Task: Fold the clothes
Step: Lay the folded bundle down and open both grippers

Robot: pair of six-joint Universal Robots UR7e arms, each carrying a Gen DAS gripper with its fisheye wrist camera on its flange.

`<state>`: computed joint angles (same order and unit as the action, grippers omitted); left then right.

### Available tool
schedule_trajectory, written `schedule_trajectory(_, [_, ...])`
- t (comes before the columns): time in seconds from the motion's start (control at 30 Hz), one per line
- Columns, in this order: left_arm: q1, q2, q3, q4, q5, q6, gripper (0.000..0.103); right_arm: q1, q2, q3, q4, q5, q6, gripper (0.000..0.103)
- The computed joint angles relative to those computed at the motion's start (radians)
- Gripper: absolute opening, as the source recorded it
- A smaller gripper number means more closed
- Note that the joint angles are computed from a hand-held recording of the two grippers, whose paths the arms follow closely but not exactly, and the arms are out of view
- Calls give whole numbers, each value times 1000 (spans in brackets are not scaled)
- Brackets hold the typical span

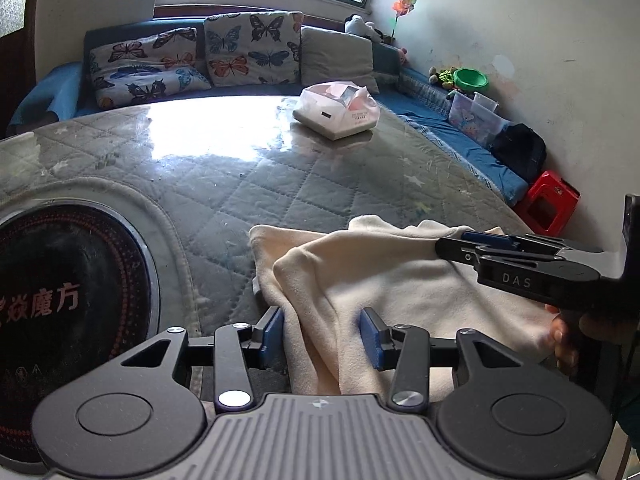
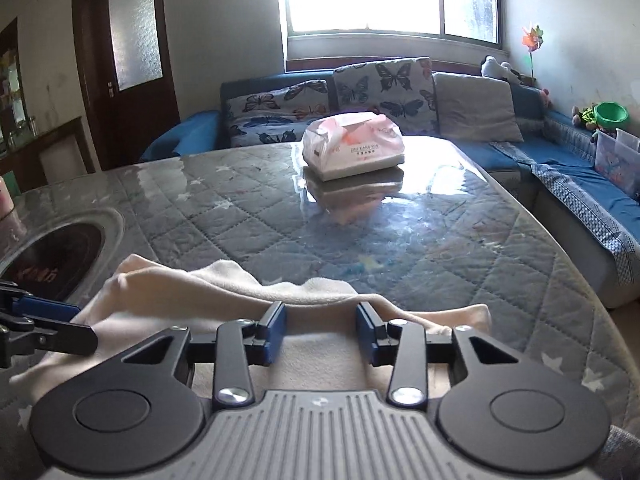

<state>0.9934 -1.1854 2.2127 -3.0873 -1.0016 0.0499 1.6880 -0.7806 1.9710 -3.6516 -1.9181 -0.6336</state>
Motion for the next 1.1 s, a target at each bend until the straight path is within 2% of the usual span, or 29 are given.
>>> schedule_trajectory(0.13, [-9,4,-2,-20,14,11,51,6,-14,23,-14,15,-3,51])
schedule_trajectory(0.4, [-17,25,-17,-40,43,25,52,9,10,9,-19,-2,-22,56])
schedule_trajectory(0.5, [-19,22,-12,-45,46,23,54,12,-14,43,-39,22,-16,61])
schedule_trajectory(0.63, [-34,9,16,-67,41,31,55,20,-43,103,-74,19,-9,62])
schedule_trajectory(0.77, [-62,-2,56,-106,48,59,55,38,-54,179,-174,-28,-21,62])
schedule_trajectory(0.87, [-84,0,89,-148,51,89,55,36,-67,238,-241,-38,9,62])
schedule_trajectory(1.1, [-106,29,132,-193,61,150,55,31,-35,306,-401,-68,-24,61])
